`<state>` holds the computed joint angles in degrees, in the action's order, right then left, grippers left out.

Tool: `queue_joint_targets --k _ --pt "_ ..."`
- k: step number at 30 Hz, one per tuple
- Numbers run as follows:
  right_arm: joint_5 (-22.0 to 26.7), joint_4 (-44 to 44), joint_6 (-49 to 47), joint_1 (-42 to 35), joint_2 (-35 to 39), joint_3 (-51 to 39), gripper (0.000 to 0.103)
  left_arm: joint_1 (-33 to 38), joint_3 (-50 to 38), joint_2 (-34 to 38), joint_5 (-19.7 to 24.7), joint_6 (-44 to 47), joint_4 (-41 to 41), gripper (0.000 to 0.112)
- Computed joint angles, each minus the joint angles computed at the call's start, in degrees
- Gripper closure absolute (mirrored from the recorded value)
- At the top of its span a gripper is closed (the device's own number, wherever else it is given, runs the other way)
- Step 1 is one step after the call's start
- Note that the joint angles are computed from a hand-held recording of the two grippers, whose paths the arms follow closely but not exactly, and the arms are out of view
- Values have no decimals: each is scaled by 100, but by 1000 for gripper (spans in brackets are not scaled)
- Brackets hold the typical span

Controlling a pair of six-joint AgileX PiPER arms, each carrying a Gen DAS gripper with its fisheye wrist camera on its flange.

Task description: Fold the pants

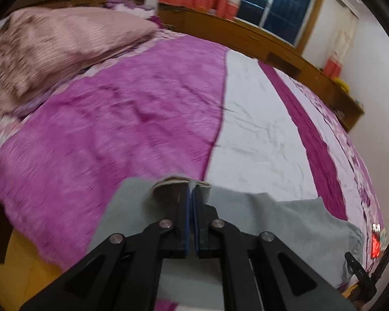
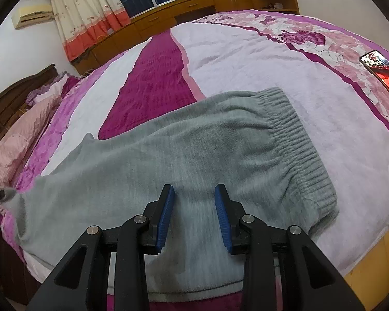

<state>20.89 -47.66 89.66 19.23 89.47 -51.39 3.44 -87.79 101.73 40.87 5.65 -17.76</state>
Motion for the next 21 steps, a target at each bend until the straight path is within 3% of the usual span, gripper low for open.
queue_joint_targets --k 4,11,13,16,21 --pt "-216 -19 242 -79 -170 176 77 481 861 -300 -226 437 -449 110" --pt "-668 1550 -447 -301 -874 739 77 1132 1370 -167 -122 1146 -1468 110" --pt "-697 1618 -181 -295 -1224 994 77 1186 1390 -147 -127 1277 -1604 110" --pt "-487 1382 428 -288 -1730 1234 77 1183 1407 -165 -180 1398 -1665 110" --pt "345 1646 228 -349 -2115 1141 77 1225 1510 -230 -226 1626 -1878 110"
